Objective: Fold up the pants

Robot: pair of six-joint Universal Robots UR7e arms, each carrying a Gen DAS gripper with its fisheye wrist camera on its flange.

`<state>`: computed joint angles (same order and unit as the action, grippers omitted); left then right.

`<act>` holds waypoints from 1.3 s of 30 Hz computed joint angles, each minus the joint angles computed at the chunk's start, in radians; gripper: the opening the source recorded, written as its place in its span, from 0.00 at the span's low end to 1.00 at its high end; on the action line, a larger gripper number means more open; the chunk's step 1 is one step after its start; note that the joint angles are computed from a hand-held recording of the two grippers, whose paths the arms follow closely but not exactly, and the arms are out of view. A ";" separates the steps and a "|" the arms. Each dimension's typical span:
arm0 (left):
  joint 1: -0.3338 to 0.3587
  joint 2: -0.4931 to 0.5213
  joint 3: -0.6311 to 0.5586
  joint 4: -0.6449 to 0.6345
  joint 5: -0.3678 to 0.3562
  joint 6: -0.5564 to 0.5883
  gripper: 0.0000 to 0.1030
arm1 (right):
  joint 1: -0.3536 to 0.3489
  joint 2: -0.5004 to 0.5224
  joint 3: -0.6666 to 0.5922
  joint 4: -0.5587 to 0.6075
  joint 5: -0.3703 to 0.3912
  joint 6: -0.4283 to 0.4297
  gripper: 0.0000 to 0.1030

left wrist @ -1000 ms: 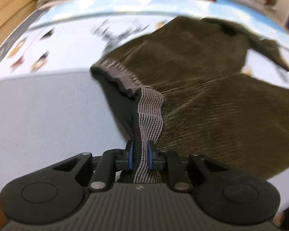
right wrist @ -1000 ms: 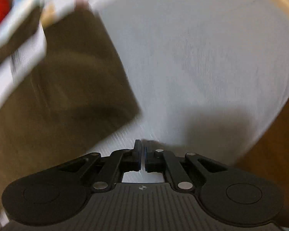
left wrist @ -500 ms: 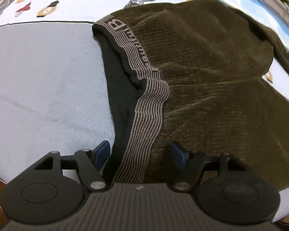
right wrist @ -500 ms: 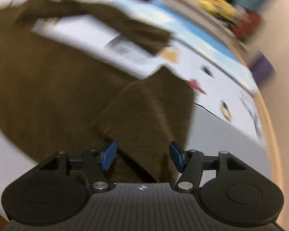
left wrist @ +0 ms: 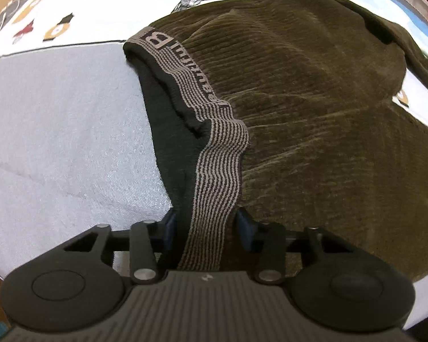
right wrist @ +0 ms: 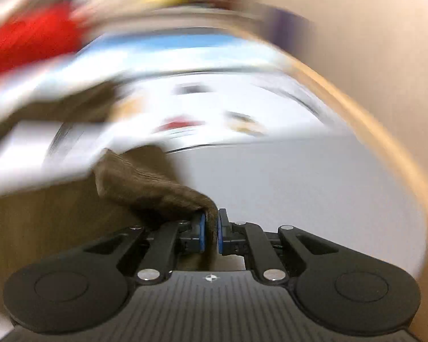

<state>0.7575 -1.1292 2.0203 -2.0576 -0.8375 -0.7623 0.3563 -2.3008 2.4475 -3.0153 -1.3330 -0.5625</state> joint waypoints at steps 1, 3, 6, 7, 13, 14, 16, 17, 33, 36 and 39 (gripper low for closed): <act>-0.001 -0.007 0.003 -0.001 -0.004 0.006 0.43 | -0.105 -0.030 -0.042 0.105 0.046 0.105 0.07; 0.001 -0.017 0.006 -0.007 -0.017 0.008 0.43 | -0.314 -0.055 -0.098 0.314 0.178 0.297 0.07; 0.008 -0.007 -0.004 0.000 -0.014 0.006 0.46 | -0.438 -0.031 -0.177 0.628 0.209 0.384 0.11; 0.010 -0.004 -0.010 0.009 -0.013 -0.004 0.48 | -0.465 -0.027 -0.196 0.699 0.236 0.381 0.12; 0.025 0.006 -0.025 0.020 -0.022 -0.024 0.55 | -0.508 -0.076 -0.173 0.673 0.251 0.328 0.30; 0.028 0.006 -0.023 0.012 -0.029 -0.021 0.55 | -0.521 -0.078 -0.156 0.655 0.250 0.325 0.30; 0.033 0.004 -0.018 -0.001 -0.037 -0.002 0.49 | -0.554 -0.102 -0.145 0.666 0.276 0.294 0.30; 0.031 0.003 -0.014 -0.010 -0.037 0.014 0.45 | -0.560 -0.122 -0.127 0.654 0.278 0.274 0.24; -0.030 -0.050 0.021 0.036 0.065 0.130 0.21 | -0.285 0.011 -0.094 0.321 0.002 0.366 0.12; -0.036 -0.042 0.004 0.102 0.085 0.081 0.23 | -0.162 0.030 -0.084 0.296 -0.167 0.267 0.21; -0.063 -0.037 0.004 0.116 0.123 0.065 0.27 | -0.121 0.024 -0.064 0.216 -0.218 0.226 0.22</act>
<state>0.6945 -1.1664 2.0246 -1.9415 -0.7148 -0.6975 0.2357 -2.2769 2.3838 -2.7995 -1.5514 -0.3360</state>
